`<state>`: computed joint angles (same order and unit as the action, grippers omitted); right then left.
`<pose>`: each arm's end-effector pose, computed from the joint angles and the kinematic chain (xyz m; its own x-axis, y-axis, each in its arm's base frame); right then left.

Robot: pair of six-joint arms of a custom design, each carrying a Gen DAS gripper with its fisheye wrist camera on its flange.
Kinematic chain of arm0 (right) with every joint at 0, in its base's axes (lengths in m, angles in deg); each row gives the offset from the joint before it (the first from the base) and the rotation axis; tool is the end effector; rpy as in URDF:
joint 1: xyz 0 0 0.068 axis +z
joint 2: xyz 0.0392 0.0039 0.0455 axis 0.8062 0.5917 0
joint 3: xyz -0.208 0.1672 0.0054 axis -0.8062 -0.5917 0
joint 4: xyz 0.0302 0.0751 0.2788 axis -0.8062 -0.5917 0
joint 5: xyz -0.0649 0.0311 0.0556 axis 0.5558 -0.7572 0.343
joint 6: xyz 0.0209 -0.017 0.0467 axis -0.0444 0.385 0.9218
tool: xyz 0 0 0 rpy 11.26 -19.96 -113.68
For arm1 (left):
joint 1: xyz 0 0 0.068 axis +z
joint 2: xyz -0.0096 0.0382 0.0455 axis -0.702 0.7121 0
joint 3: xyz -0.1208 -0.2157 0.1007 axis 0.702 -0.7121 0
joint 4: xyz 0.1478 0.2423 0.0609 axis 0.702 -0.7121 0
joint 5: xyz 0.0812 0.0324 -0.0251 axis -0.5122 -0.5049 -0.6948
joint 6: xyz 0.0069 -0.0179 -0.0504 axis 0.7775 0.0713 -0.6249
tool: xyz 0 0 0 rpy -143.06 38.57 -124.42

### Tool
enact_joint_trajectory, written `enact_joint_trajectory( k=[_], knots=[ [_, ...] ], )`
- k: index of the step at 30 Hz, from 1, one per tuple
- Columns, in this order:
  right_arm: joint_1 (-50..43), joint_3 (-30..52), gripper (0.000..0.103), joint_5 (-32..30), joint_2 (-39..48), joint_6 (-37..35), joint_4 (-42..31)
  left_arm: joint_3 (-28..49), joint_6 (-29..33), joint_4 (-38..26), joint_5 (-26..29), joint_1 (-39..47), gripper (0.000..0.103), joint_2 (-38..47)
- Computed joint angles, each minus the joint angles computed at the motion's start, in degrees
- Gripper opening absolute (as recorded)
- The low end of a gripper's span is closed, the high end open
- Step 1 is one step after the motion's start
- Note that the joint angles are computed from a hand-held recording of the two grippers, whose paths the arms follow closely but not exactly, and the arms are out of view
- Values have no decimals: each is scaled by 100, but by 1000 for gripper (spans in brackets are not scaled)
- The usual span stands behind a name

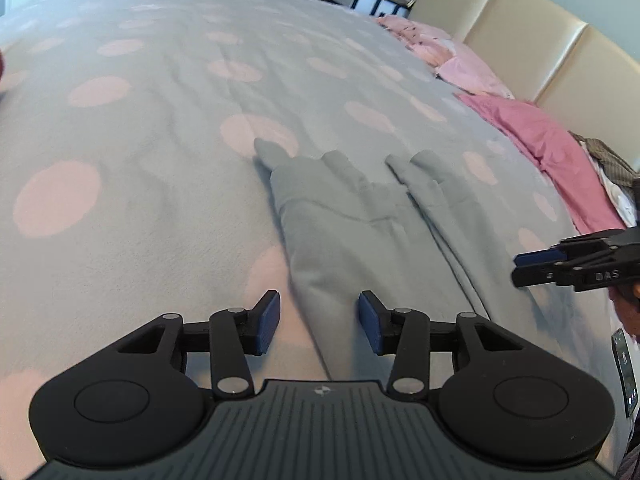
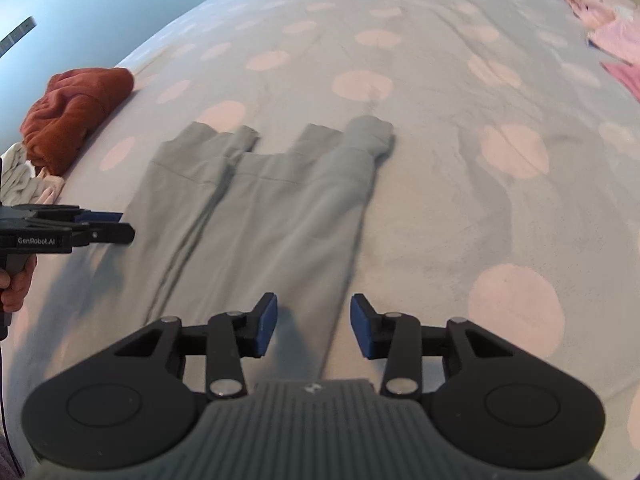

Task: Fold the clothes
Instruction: 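Grasp the trouser cuffs with both grippers and lift them up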

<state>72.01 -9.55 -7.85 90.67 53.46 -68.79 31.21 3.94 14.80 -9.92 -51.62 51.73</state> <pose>0.3439 0.1258 0.2716 -0.7924 -0.3061 -0.5277 -0.4913 0.8329 0.2546 0.2941 -0.0484 0.2384 -0.8082 0.0016 -0.5889 0.2407 0.9136 -0.3278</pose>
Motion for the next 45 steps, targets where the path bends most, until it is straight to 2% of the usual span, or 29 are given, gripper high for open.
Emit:
enact_joint_trajectory(
  k=[6, 11, 15, 16, 18, 20, 23, 27, 34, 39, 42, 45],
  knots=[
    [-278, 481, 42, -773, 866, 318, 465, 296, 135, 591, 467, 145, 38, 704],
    [-299, 981, 41, -1208, 1482, 409, 725, 542, -76, 1156, 803, 238, 33, 1272],
    [-310, 1519, 39, -1503, 1958, 329, 637, 893, 124, 1201, 830, 148, 31, 1641],
    [-312, 1621, 39, -1518, 2033, 337, 641, 946, 141, 1217, 819, 122, 26, 1695],
    [-315, 1816, 29, -1531, 2173, 364, 660, 1001, 209, 1221, 794, 79, 18, 1728],
    [-303, 2151, 21, -1580, 2358, 266, 435, 1039, 284, 1194, 726, 30, 17, 1715],
    [-244, 2341, 18, -1502, 2268, -203, 139, 984, 349, 1155, 784, 25, 15, 1446],
    [-270, 2409, 18, -1706, 1819, -534, -185, 1075, 436, 792, 992, 67, 14, 886],
    [-222, 2338, 17, -1846, 547, -1556, -1261, 1522, 1327, -843, 1014, -113, 13, -374],
    [-275, 1728, 18, -1904, -593, -2430, -1977, 1633, 1938, -2001, 804, -514, 13, -1288],
    [-269, 1119, 18, -1886, -1358, -2978, -2218, 1479, 2095, -2478, 547, -906, 13, -1889],
    [-180, 334, 18, -1743, -2181, -3491, -2282, 1114, 2105, -2767, -4, -1651, 13, -2570]
  ],
)
